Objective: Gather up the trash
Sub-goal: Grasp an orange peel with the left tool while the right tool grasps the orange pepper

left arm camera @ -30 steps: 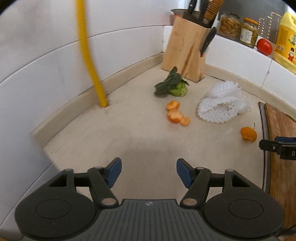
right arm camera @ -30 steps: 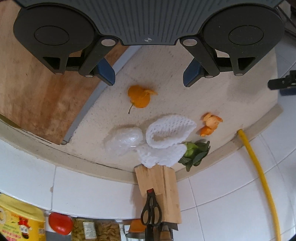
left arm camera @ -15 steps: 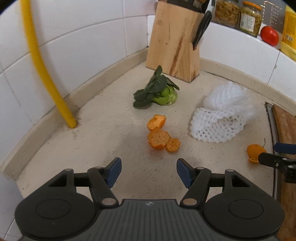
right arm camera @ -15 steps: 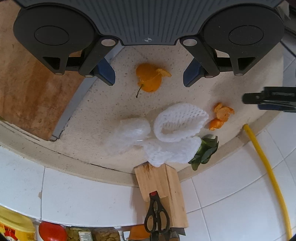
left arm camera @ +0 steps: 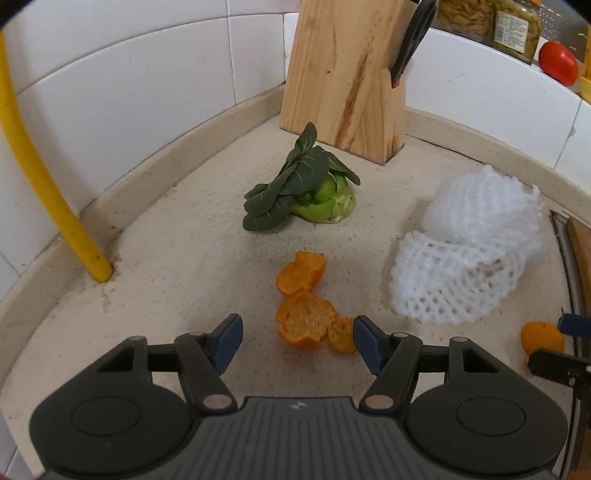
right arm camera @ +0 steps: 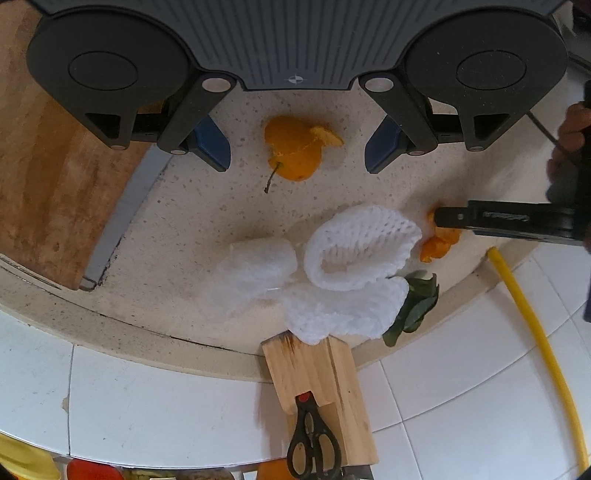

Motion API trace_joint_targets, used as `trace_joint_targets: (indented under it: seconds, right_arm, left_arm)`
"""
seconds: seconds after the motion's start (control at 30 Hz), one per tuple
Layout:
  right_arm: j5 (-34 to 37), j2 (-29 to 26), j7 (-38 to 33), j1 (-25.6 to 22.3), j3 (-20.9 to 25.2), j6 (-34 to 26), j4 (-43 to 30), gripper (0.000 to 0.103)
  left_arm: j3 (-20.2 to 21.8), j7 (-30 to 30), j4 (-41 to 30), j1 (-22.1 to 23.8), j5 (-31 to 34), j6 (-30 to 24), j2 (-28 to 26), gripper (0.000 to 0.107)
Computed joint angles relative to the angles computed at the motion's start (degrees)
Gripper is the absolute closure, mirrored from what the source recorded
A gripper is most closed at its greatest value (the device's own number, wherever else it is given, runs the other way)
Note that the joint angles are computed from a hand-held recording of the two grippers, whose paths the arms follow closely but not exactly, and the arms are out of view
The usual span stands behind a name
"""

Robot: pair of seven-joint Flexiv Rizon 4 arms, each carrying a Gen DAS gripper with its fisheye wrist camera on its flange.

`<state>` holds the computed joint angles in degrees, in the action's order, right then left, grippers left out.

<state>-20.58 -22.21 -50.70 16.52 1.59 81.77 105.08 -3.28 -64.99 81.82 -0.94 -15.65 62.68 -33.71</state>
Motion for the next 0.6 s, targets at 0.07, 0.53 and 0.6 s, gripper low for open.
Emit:
trace_joint_targets:
  seconds: [0.07, 0.53, 0.6]
  right_arm:
    - [-0.7, -0.1, 0.3, 0.6, -0.7, 0.1, 0.1, 0.021]
    - [3.0, 1.2, -2.3, -1.6, 4.2, -1.4, 0.6, 0.074]
    - [4.9, 1.6, -3.9, -2.2, 5.8, -1.7, 0.8, 0.074]
  left_arm:
    - [-0.3, 0.5, -0.1, 0.1, 0.0, 0.6, -0.4, 0.046]
    - [-3.2, 7.9, 6.4, 2.4, -5.3, -1.1, 4.3, 0.081]
    - [-3.2, 9.1, 8.3, 2.6, -6.4, -1.1, 5.6, 0.081]
